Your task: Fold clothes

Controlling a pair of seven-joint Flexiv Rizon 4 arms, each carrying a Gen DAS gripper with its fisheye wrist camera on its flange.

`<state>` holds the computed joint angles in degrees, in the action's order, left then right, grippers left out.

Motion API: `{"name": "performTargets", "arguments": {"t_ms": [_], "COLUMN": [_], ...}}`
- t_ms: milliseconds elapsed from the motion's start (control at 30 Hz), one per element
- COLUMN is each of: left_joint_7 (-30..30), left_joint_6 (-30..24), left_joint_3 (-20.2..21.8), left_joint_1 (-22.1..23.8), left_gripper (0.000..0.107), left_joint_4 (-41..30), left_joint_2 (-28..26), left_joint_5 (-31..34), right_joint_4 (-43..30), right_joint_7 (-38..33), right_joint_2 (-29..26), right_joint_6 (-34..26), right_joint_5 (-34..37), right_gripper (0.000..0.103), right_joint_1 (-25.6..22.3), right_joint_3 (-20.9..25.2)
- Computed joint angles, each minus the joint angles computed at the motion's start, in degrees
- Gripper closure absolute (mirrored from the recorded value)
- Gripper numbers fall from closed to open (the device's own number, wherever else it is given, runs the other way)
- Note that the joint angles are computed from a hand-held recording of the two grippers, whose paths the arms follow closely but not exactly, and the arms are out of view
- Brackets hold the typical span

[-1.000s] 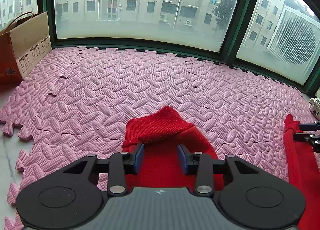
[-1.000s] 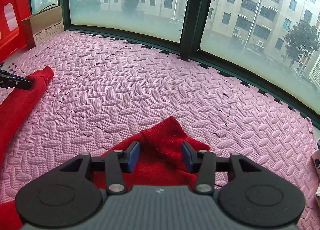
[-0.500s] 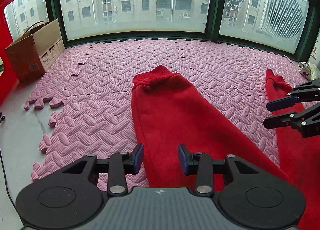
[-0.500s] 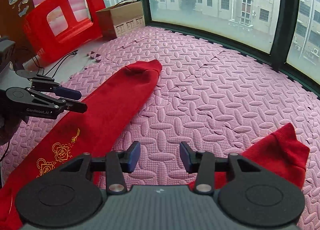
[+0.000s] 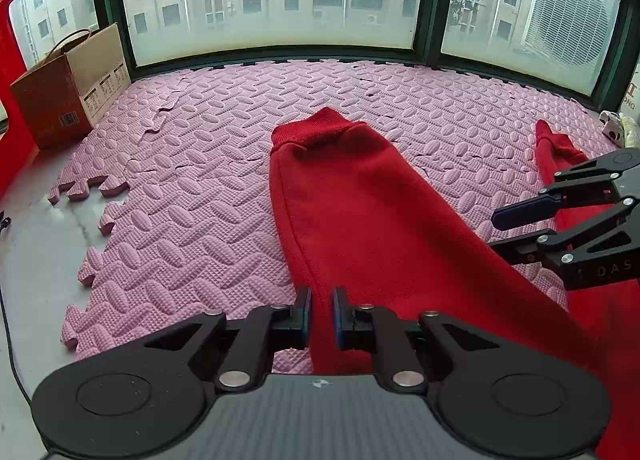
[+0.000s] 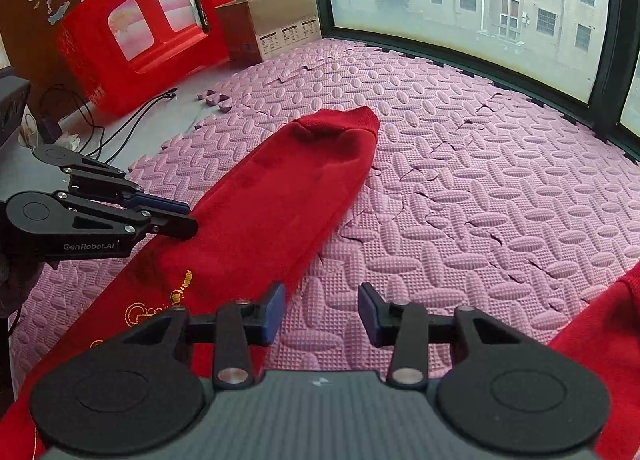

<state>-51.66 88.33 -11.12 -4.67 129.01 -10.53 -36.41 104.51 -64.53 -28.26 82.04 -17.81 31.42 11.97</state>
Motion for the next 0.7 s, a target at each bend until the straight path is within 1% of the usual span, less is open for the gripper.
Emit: {"name": "performTargets", "arguments": {"t_ms": [67,100,167,200,233,300,367,467,500,600,633,700], "left_joint_7": [1.20,2.64,4.61,5.92,5.63,6.79,5.33,5.44,4.77,5.39,5.32,6.08], "left_joint_6": [0.19,0.52,0.82,1.00,0.73,0.77,0.19,0.06,-0.22,-0.24,-0.24,-0.25], "left_joint_3": [-1.21,-2.32,-3.24,-3.70,-2.90,-2.71,-0.81,-0.61,0.06,-0.16,0.05,-0.12], "left_joint_1": [0.73,1.25,1.36,1.32,0.67,0.07,-1.09,-1.28,-1.58,-1.47,-1.60,-1.56], "left_gripper": [0.098,0.098,0.098,0.098,0.098,0.098,0.098,0.098,0.098,0.098,0.098,0.098], "left_joint_4": [0.41,0.72,0.94,1.05,0.90,0.89,0.52,0.63,0.49,0.66,0.71,0.88], "left_joint_2": [0.46,0.70,0.99,1.13,1.09,1.07,0.80,0.95,0.87,1.21,1.33,1.69], "left_joint_5": [-2.27,-4.50,-7.81,-9.73,-9.78,-11.53,-9.68,-10.24,-9.36,-10.15,-10.16,-11.24], "right_joint_4": [-0.15,-0.25,-0.20,-0.62,-1.04,-1.90,-2.71,-3.93,-4.22,-4.36,-4.23,-3.11], "right_joint_7": [0.75,1.21,3.12,3.17,3.18,3.13,3.26,3.66,3.85,4.95,5.54,7.80], "right_joint_2": [-0.22,-0.36,-0.58,-0.93,-1.29,-2.00,-2.68,-3.73,-3.96,-3.82,-3.71,-3.06], "right_joint_6": [0.73,1.15,2.34,2.44,2.54,2.71,2.92,3.24,3.08,0.69,0.12,0.12], "right_joint_5": [0.42,0.71,0.87,1.36,1.89,3.04,3.89,4.82,4.80,2.24,1.00,-3.21], "right_gripper": [0.064,0.068,0.069,0.071,0.073,0.073,0.074,0.074,0.075,0.075,0.077,0.078], "right_joint_1": [0.15,0.19,1.03,0.43,-0.13,-1.18,-1.58,-1.72,-1.46,1.48,2.71,6.67], "right_joint_3": [-0.15,-0.22,-1.41,-0.64,0.11,1.55,2.27,2.85,2.61,-0.92,-2.45,-7.57]}}
